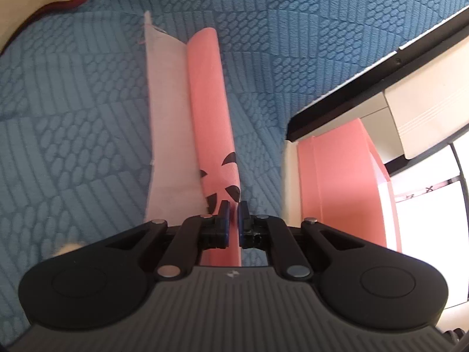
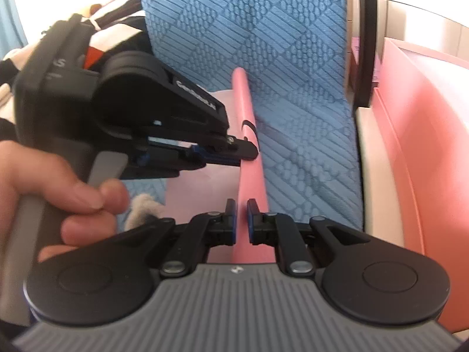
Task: Organize objects
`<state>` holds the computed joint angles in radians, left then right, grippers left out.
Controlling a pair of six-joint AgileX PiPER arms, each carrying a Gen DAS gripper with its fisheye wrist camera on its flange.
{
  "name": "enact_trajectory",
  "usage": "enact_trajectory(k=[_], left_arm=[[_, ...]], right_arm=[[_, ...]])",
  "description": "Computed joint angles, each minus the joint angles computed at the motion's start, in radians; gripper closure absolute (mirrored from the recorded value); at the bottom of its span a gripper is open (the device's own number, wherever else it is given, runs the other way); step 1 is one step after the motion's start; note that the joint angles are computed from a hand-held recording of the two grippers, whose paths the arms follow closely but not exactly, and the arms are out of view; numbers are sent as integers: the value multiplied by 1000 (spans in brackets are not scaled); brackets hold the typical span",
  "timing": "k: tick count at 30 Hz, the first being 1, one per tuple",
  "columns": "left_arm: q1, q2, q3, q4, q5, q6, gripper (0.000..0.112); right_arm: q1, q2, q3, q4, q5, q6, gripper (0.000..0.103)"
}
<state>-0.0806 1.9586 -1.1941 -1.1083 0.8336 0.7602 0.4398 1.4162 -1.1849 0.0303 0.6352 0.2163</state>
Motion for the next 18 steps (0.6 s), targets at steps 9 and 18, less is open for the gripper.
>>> enact_trajectory(k=[9,18], left_arm=[[-3,18,-25,96,-30,-107,106],[-15,59,-65,134,-42,-151,104]], right_arm=[[27,8,-10,49,-13,-23,91],[36,50,-26,15,8,57,92]])
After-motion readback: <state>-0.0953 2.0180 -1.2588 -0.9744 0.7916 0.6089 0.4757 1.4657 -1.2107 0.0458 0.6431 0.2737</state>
